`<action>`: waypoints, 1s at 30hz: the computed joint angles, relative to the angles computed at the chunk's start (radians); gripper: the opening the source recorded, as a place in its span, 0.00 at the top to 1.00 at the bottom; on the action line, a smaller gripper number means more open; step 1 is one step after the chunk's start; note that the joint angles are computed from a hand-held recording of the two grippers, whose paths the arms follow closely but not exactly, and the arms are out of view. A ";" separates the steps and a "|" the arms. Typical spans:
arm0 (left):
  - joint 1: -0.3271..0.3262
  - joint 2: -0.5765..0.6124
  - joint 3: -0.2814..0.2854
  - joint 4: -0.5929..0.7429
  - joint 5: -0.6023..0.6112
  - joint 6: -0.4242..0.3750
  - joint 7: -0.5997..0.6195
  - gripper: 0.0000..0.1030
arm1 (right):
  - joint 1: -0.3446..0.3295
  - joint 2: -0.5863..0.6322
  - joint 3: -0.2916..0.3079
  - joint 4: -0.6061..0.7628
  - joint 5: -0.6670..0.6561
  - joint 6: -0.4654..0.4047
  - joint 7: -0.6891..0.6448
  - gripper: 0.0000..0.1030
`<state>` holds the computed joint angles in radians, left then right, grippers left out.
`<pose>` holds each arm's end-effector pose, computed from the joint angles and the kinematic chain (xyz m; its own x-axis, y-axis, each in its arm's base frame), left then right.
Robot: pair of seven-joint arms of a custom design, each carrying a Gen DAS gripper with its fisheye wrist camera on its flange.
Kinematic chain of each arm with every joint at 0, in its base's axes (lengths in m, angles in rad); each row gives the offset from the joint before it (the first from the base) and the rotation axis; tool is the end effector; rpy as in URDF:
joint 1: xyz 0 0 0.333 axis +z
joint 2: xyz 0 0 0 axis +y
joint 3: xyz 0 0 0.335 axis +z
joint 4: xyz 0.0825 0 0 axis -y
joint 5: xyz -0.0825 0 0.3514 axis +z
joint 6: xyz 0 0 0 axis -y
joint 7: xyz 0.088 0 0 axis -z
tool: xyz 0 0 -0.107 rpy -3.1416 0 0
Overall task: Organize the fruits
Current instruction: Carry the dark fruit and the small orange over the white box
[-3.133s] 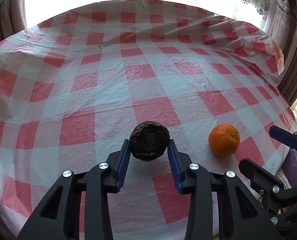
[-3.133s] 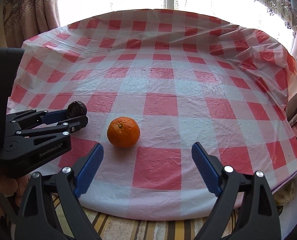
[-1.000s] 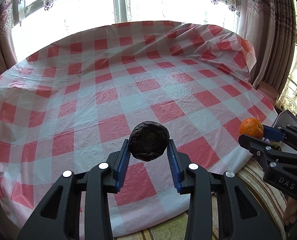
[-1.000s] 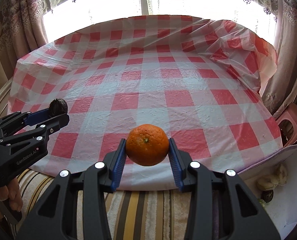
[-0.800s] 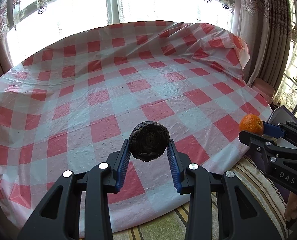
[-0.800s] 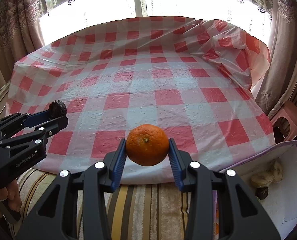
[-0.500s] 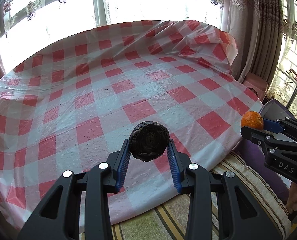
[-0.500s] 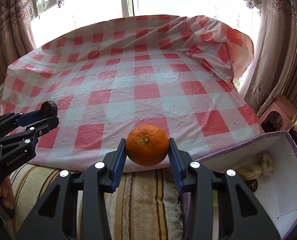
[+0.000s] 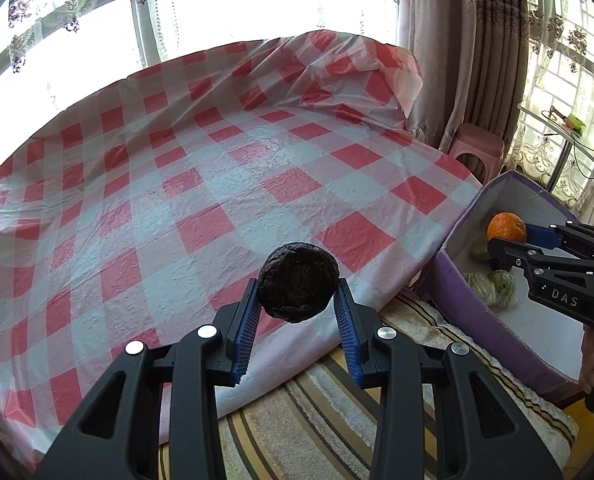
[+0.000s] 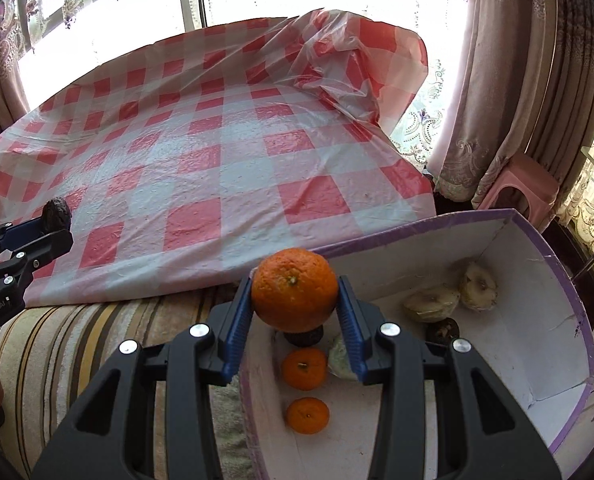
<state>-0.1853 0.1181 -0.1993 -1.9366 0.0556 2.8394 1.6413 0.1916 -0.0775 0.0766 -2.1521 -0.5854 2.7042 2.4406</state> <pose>0.5649 -0.2253 0.5533 -0.4417 -0.8940 -0.0758 -0.6109 0.3615 -0.7044 0.5108 0.1612 0.5361 -0.1324 -0.9907 -0.0314 -0.7363 0.1195 -0.6661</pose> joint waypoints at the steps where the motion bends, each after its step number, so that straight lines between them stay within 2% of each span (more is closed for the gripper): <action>1: -0.004 0.002 -0.004 0.002 0.001 -0.002 0.004 0.65 | -0.005 -0.010 -0.006 -0.012 0.003 -0.003 -0.002 0.60; 12: -0.056 0.033 -0.060 0.040 -0.060 -0.037 0.108 0.65 | -0.089 -0.086 -0.011 -0.101 -0.054 -0.077 0.036 0.60; 20: -0.107 0.081 -0.093 0.090 -0.096 -0.089 0.183 0.65 | -0.137 -0.119 -0.025 -0.156 -0.047 -0.114 0.025 0.60; 24: -0.132 0.112 -0.106 0.122 -0.103 -0.128 0.212 0.65 | -0.147 -0.120 -0.033 -0.158 -0.035 -0.121 -0.006 0.60; 27: -0.141 0.142 -0.122 0.161 -0.130 -0.189 0.247 0.65 | -0.153 -0.110 -0.035 -0.150 -0.025 -0.142 -0.034 0.60; 30: -0.174 0.175 -0.109 0.200 -0.097 -0.237 0.232 0.65 | -0.152 -0.104 -0.047 -0.148 0.011 -0.158 -0.071 0.60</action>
